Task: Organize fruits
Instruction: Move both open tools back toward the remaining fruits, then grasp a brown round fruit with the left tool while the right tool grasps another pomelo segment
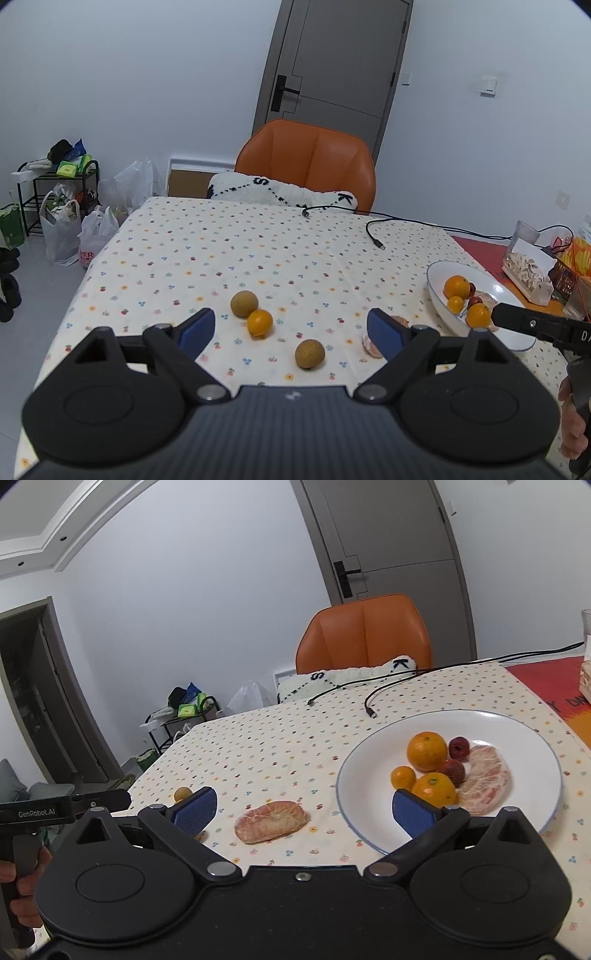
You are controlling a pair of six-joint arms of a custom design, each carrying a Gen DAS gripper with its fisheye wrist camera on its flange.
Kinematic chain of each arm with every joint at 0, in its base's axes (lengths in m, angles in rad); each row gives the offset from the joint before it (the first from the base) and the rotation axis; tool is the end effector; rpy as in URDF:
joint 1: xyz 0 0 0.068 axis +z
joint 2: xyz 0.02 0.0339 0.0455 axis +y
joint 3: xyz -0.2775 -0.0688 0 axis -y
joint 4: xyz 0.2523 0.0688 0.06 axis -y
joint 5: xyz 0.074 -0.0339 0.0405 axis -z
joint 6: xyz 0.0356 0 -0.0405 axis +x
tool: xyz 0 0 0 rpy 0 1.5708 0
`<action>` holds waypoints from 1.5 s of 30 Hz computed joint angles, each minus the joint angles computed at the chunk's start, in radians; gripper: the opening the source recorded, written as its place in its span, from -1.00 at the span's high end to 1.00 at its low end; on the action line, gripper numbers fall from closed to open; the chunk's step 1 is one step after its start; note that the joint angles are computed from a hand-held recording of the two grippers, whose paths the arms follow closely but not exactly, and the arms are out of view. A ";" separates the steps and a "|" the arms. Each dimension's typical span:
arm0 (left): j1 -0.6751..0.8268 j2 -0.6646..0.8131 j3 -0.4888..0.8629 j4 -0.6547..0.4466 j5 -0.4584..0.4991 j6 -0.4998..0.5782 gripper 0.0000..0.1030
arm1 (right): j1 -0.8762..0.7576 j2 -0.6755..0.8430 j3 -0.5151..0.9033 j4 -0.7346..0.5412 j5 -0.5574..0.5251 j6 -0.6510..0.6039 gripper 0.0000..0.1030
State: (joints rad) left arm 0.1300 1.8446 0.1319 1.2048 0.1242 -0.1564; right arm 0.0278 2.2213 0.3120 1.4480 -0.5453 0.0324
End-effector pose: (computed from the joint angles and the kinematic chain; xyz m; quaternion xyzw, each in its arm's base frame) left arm 0.2130 0.0234 0.0692 -0.0917 0.8561 -0.0602 0.5051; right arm 0.2538 0.0255 0.0299 -0.1400 0.8190 0.2441 0.5002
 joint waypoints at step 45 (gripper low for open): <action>-0.003 0.342 0.224 0.005 0.079 -0.021 0.54 | 0.301 0.053 0.226 -0.327 0.293 -0.097 -0.98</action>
